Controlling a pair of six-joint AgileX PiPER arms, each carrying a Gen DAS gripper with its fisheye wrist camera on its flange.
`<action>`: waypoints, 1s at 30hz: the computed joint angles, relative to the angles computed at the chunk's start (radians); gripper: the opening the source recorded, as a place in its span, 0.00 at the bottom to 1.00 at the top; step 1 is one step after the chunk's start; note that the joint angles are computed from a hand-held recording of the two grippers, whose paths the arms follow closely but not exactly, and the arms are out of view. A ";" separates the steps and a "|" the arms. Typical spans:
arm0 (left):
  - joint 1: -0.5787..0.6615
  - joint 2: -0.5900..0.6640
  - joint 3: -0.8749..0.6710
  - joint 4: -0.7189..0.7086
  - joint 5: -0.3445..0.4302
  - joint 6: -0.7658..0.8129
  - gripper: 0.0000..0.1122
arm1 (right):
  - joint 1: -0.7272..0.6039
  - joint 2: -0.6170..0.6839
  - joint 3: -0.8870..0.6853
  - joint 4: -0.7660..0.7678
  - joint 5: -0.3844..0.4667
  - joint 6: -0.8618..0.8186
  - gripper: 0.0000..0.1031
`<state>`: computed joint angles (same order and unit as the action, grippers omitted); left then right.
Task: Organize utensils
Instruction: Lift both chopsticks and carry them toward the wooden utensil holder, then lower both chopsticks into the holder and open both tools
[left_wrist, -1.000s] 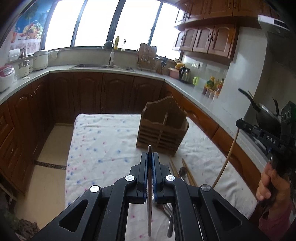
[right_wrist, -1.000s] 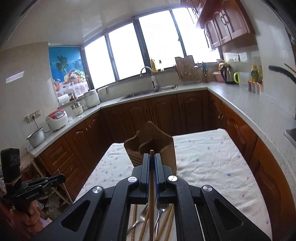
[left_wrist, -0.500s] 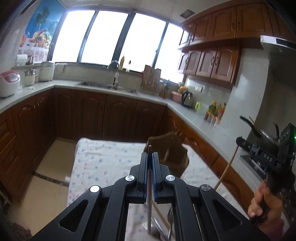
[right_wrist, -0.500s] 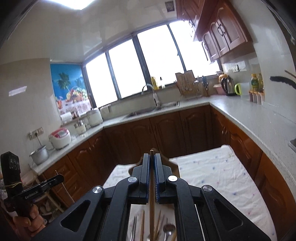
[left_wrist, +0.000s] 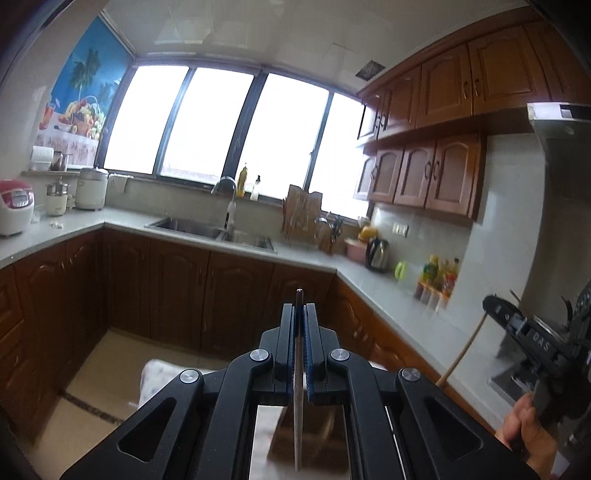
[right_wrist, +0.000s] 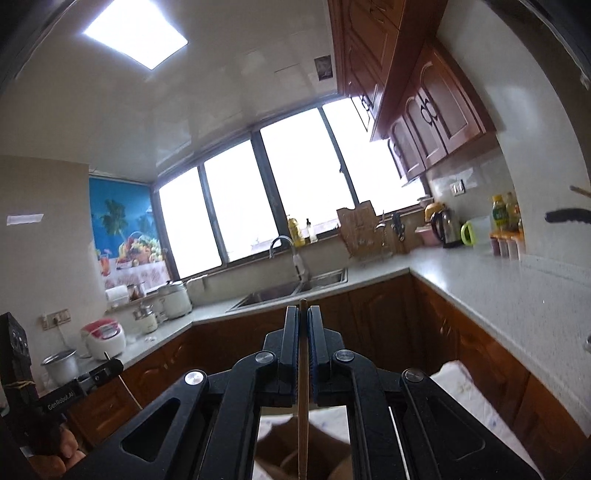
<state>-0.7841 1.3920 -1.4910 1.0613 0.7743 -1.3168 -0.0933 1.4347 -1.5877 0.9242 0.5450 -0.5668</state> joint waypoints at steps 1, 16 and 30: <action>0.017 0.020 0.003 0.030 -0.031 -0.036 0.02 | 0.001 0.018 -0.017 -0.003 -0.002 0.003 0.04; 0.200 0.417 -0.033 0.409 -0.259 -0.642 0.02 | 0.063 0.147 0.132 0.331 -0.192 -0.368 0.04; 0.247 0.686 -0.369 0.003 -0.283 -0.186 0.04 | 0.048 0.168 0.220 0.344 -0.172 -0.372 0.04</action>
